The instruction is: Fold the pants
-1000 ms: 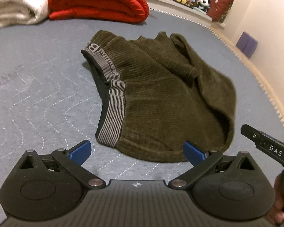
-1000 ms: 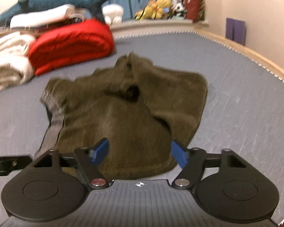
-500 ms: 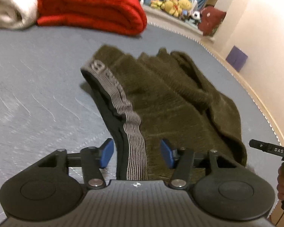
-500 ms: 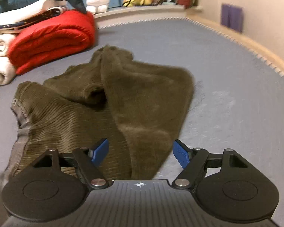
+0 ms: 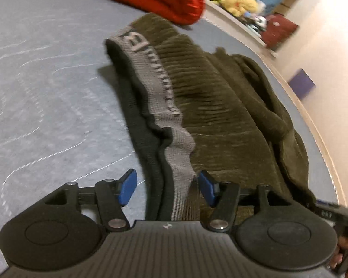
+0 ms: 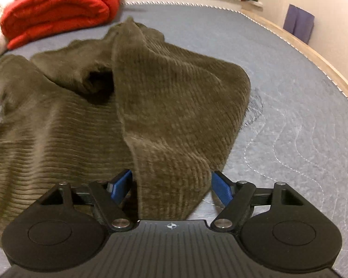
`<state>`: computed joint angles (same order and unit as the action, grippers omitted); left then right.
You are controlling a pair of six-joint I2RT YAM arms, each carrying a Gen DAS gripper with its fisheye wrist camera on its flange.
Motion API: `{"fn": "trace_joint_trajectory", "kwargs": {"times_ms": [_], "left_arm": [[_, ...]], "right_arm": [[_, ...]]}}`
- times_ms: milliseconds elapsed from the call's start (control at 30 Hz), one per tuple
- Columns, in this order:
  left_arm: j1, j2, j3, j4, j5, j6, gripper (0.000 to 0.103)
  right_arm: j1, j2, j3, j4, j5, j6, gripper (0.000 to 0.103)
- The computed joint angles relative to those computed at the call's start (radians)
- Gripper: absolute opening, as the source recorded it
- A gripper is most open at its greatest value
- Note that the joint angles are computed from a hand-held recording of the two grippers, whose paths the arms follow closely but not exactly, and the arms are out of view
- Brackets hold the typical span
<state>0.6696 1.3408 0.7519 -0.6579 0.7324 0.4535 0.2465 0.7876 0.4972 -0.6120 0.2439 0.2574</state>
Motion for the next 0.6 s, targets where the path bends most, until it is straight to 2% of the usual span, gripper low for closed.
{"fn": "trace_joint_trajectory", "kwargs": {"times_ms": [100, 167, 233, 300, 333, 400, 433, 500, 600], "left_arm": [[-0.008, 0.010, -0.011, -0.002, 0.036, 0.039, 0.064], [-0.032, -0.011, -0.031, 0.010, 0.033, 0.048, 0.064], [-0.067, -0.056, -0.059, 0.038, -0.002, 0.046, 0.062], [-0.116, -0.125, -0.103, 0.083, -0.069, 0.069, 0.059], [-0.138, -0.155, -0.123, 0.105, -0.100, 0.079, 0.056], [-0.143, -0.177, -0.137, 0.120, -0.127, 0.103, 0.046], [-0.137, -0.174, -0.127, 0.109, -0.124, 0.109, 0.040], [-0.108, -0.170, -0.100, 0.063, -0.096, 0.132, 0.033], [-0.068, -0.196, -0.059, -0.025, -0.042, 0.187, 0.028]], "right_arm": [[-0.029, 0.045, -0.012, 0.032, 0.009, -0.003, 0.075], [-0.059, 0.049, -0.020, 0.046, -0.013, -0.008, 0.074], [-0.079, 0.044, -0.024, 0.052, -0.030, -0.012, 0.067], [-0.067, 0.036, -0.025, 0.059, -0.011, -0.011, 0.054], [-0.051, 0.036, -0.023, 0.060, 0.015, -0.008, 0.051], [-0.025, 0.022, -0.023, 0.063, 0.058, -0.011, 0.038], [-0.023, 0.012, -0.023, 0.064, 0.065, -0.015, 0.034], [-0.036, -0.005, -0.020, 0.058, 0.059, -0.025, 0.017], [-0.043, -0.047, -0.004, 0.016, 0.051, -0.019, 0.010]]}}
